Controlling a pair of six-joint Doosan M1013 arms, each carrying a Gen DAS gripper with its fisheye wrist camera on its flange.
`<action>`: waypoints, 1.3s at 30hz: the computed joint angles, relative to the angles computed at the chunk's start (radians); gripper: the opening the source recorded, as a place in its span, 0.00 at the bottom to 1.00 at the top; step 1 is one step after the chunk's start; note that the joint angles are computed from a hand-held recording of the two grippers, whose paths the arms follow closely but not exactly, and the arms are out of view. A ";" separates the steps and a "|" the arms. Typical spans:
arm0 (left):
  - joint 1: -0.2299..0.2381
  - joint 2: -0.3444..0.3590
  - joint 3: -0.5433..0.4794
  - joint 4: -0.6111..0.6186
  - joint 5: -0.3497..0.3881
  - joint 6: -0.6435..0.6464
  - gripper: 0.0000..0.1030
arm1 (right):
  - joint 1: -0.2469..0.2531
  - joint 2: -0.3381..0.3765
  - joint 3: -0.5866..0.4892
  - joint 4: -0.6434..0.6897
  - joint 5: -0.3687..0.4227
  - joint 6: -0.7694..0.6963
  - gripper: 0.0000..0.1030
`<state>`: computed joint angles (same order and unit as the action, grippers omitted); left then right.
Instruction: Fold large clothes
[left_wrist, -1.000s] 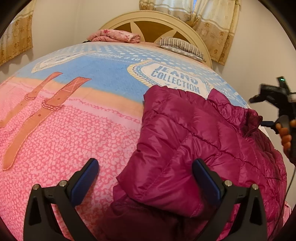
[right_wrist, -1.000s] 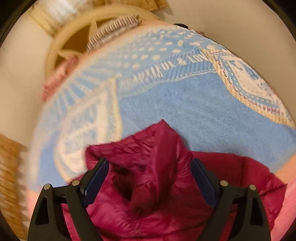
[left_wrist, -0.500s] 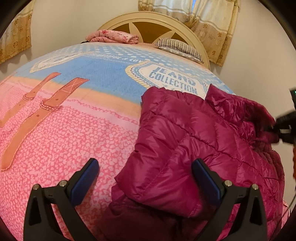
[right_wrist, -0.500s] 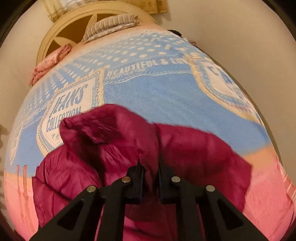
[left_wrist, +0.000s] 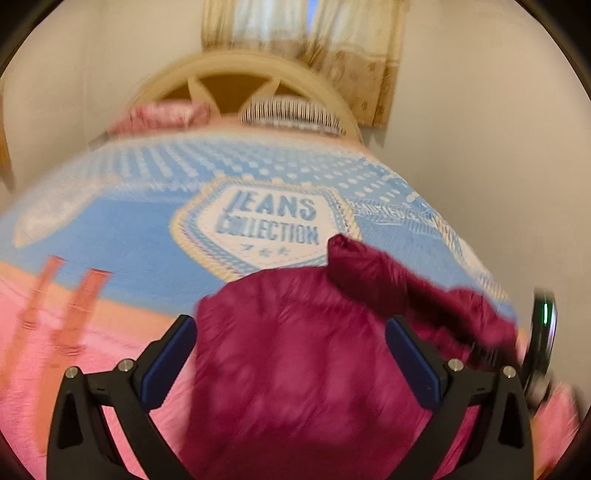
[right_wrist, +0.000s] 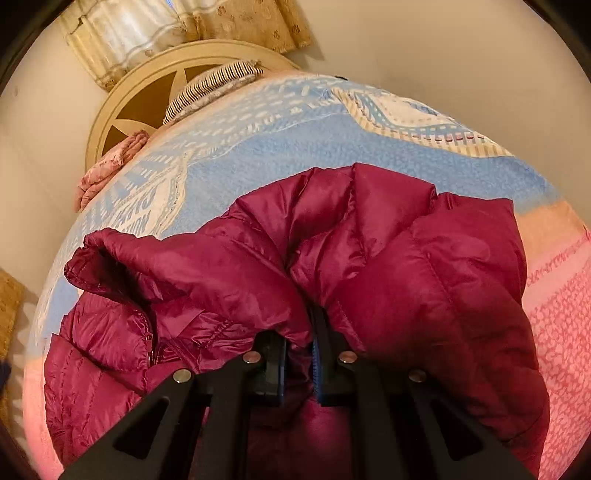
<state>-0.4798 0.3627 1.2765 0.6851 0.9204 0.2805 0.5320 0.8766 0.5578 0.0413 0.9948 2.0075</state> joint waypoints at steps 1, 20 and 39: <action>0.017 0.017 -0.025 -0.051 -0.019 0.017 1.00 | -0.003 -0.007 0.017 0.014 -0.020 -0.001 0.09; 0.104 0.201 -0.229 -0.488 -0.009 0.205 0.26 | -0.026 -0.049 0.119 0.147 -0.134 -0.033 0.09; 0.009 0.139 -0.068 -0.115 0.022 -0.121 0.18 | -0.045 -0.046 0.104 0.238 -0.097 -0.083 0.12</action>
